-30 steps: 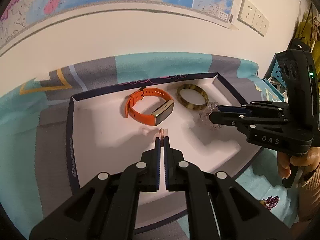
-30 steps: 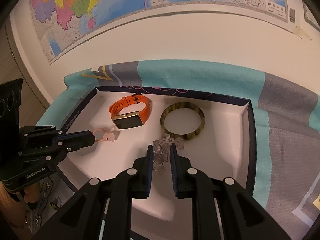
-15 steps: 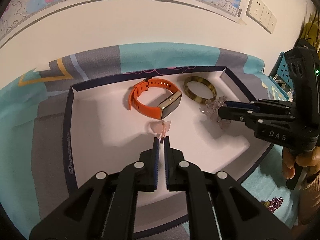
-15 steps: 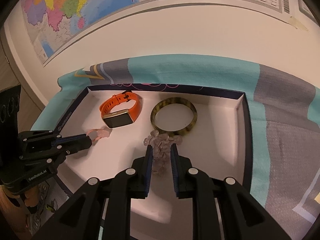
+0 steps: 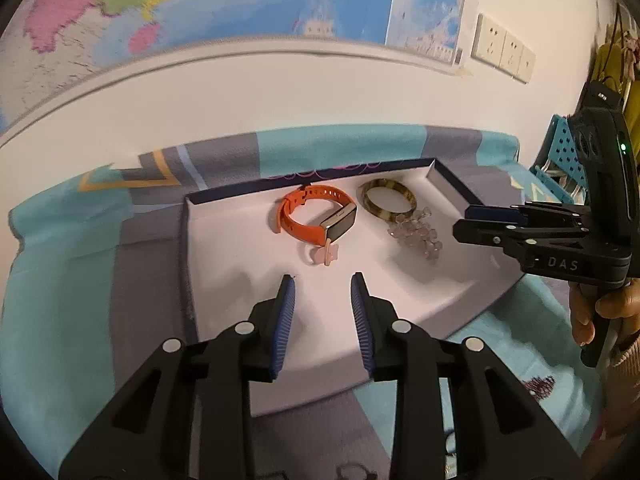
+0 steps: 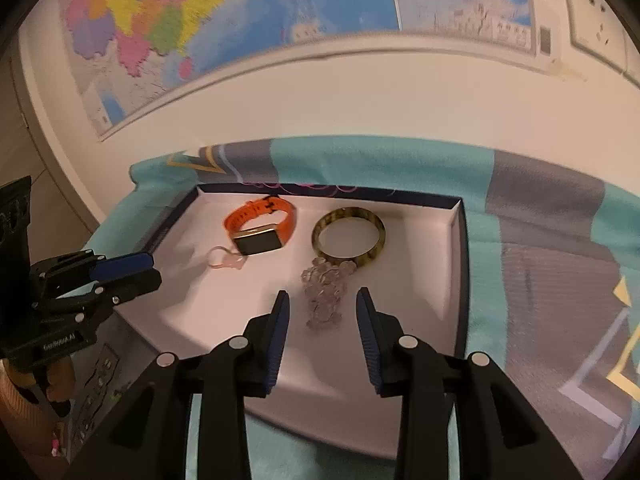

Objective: Organize jewelry
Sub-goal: 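Withdraw the left tool while the right tool moves to the dark red beaded bracelet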

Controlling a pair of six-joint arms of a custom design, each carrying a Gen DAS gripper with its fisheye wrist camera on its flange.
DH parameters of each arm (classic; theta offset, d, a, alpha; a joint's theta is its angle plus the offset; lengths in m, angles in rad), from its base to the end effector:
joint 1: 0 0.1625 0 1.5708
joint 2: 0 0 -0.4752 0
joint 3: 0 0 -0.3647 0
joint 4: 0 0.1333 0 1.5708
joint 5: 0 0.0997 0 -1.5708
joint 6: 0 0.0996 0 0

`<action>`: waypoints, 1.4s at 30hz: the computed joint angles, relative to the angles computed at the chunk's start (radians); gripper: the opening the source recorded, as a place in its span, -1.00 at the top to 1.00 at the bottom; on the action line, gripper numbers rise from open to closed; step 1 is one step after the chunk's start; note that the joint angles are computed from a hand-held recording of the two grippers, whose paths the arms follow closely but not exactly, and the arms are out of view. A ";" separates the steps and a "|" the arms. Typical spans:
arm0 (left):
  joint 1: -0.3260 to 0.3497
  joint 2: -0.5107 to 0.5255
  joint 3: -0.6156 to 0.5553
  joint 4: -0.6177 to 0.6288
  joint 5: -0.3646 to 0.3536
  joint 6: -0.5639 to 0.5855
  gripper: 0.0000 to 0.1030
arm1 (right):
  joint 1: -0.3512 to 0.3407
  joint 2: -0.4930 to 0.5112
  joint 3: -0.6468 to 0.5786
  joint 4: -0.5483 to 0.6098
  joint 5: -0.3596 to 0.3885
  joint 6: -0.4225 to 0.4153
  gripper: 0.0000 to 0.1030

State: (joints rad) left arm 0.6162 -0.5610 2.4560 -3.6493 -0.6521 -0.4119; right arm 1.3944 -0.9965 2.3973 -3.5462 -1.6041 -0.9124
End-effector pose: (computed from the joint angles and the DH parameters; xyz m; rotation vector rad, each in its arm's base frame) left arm -0.1998 -0.4018 0.0284 0.5337 2.3225 -0.9132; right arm 0.0477 -0.4733 0.1727 0.9728 -2.5604 0.6687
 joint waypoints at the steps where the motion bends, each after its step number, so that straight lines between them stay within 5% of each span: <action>1: -0.013 -0.001 0.013 -0.010 0.005 -0.010 0.38 | -0.006 -0.016 0.019 -0.002 0.013 -0.019 0.28; 13: -0.172 0.022 0.176 -0.031 0.019 -0.230 0.24 | -0.116 -0.114 0.210 -0.050 0.054 -0.207 0.26; 26: -0.312 0.083 0.301 0.050 0.024 -0.530 0.24 | -0.210 -0.079 0.355 -0.212 0.052 -0.348 0.25; 42: -0.344 0.130 0.342 0.020 -0.020 -0.618 0.20 | -0.231 0.009 0.403 -0.329 0.032 -0.383 0.40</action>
State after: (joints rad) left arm 0.2718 -0.4308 2.7979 -3.6290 -0.6723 -1.0302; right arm 1.1637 -0.9879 2.8005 -3.8750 -1.5720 -1.2958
